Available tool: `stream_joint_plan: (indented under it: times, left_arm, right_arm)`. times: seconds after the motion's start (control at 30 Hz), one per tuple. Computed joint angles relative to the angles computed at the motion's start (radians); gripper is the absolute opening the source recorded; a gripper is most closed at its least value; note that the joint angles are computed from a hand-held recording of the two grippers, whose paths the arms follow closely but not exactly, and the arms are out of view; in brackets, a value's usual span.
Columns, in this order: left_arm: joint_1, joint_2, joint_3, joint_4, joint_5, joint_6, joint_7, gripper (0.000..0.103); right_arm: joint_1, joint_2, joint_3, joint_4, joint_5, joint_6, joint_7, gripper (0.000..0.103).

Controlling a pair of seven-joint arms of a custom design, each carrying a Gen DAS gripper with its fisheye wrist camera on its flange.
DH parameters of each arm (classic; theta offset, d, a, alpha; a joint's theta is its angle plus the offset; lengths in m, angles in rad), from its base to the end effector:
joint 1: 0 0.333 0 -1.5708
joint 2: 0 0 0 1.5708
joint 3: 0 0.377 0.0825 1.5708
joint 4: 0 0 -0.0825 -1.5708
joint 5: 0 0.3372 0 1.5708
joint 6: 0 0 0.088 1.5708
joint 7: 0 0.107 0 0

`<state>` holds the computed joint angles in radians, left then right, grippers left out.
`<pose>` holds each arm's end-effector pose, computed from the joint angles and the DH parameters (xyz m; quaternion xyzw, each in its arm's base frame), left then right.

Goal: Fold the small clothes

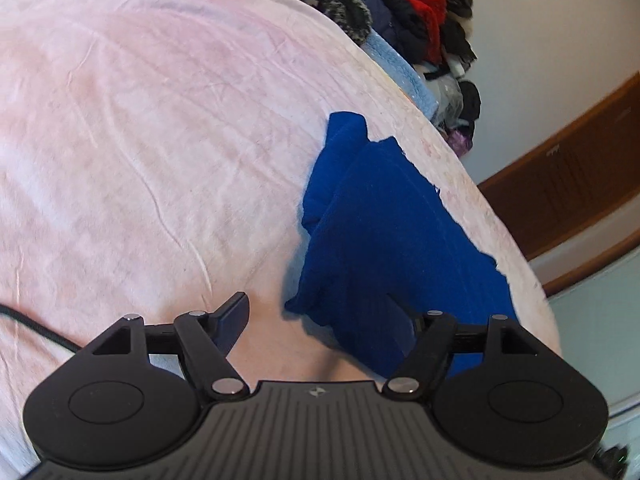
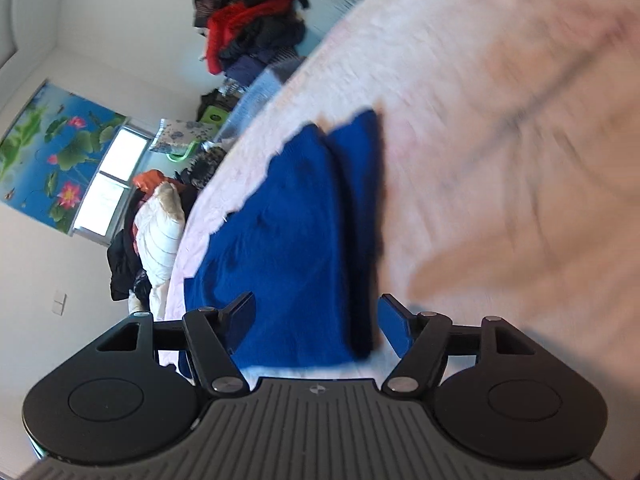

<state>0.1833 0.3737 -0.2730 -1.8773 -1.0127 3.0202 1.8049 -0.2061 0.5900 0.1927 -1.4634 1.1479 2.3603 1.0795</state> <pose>0.6462 0.0302 0.4643 -0.8243 0.3826 -0.4133 0.0583 0.7332 -0.0346 0.4551 -0.5063 0.7060 0.1385 0.4755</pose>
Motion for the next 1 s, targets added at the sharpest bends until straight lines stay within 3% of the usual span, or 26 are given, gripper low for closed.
stream_joint_plan:
  times: [0.07, 0.13, 0.23, 0.3, 0.33, 0.37, 0.4, 0.43, 0.47, 0.5, 0.57, 0.63, 0.67, 0.77, 0.9, 0.97, 1.0]
  left_arm:
    - [0.074, 0.010, -0.099, 0.014, -0.188, 0.010, 0.108, 0.074]
    - [0.096, 0.018, -0.126, 0.030, -0.303, -0.031, 0.178, 0.074]
    - [0.023, 0.028, -0.069, 0.045, -0.257, -0.010, 0.127, 0.075]
    - [-0.031, 0.039, -0.008, 0.064, -0.181, -0.009, 0.018, 0.075]
    - [-0.067, 0.045, 0.036, 0.071, -0.101, -0.018, -0.059, 0.073]
    - [-0.131, 0.048, 0.114, 0.071, 0.039, -0.022, -0.187, 0.052]
    - [-0.192, 0.052, 0.197, 0.076, 0.180, -0.051, -0.308, 0.036]
    - [-0.220, 0.061, 0.246, 0.094, 0.271, -0.104, -0.371, 0.010]
    - [-0.223, 0.066, 0.259, 0.106, 0.291, -0.143, -0.373, 0.009]
    - [-0.205, 0.065, 0.237, 0.100, 0.324, -0.130, -0.377, 0.009]
    - [-0.214, 0.053, 0.247, 0.084, 0.407, -0.108, -0.386, 0.009]
    - [-0.272, 0.035, 0.320, 0.060, 0.552, -0.092, -0.442, 0.008]
    - [-0.271, 0.023, 0.322, 0.045, 0.589, -0.087, -0.437, 0.007]
    - [-0.243, 0.014, 0.301, 0.033, 0.644, -0.101, -0.456, 0.007]
    - [-0.177, 0.026, 0.226, 0.028, 0.644, -0.085, -0.458, 0.008]
    - [-0.150, 0.022, 0.192, 0.017, 0.631, -0.067, -0.445, 0.011]
    - [-0.127, 0.016, 0.166, 0.010, 0.614, -0.071, -0.425, 0.013]
  right_arm:
    - [-0.007, -0.014, 0.017, -0.043, 0.044, -0.003, -0.008, 0.066]
    - [-0.006, -0.023, 0.029, -0.076, 0.111, -0.006, -0.021, 0.068]
    - [0.035, -0.022, 0.019, -0.083, 0.177, 0.064, -0.055, 0.069]
    - [0.054, -0.013, 0.016, -0.072, 0.227, 0.109, -0.035, 0.067]
    - [0.064, -0.006, 0.011, -0.062, 0.227, 0.119, -0.016, 0.053]
    - [0.078, 0.002, -0.001, -0.049, 0.192, 0.115, 0.017, 0.041]
    - [0.089, 0.006, -0.010, -0.043, 0.154, 0.115, 0.041, 0.010]
    - [0.094, 0.004, -0.010, -0.048, 0.138, 0.129, 0.039, 0.010]
    - [0.091, 0.000, 0.001, -0.054, 0.142, 0.143, 0.008, 0.010]
    - [0.085, -0.007, 0.011, -0.061, 0.151, 0.152, -0.029, 0.010]
    - [0.082, -0.020, 0.012, -0.065, 0.149, 0.163, -0.058, 0.010]
    - [0.077, -0.035, 0.009, -0.068, 0.135, 0.163, -0.092, 0.009]
    - [0.076, -0.037, 0.002, -0.065, 0.114, 0.150, -0.084, 0.009]
    - [0.066, -0.038, -0.019, -0.067, 0.048, 0.111, -0.038, 0.009]
    - [0.046, -0.015, -0.007, -0.072, 0.035, 0.076, 0.013, 0.010]
    - [0.040, -0.026, 0.006, -0.097, 0.074, 0.110, -0.012, 0.015]
    - [0.041, -0.032, 0.002, -0.104, 0.076, 0.112, -0.002, 0.032]
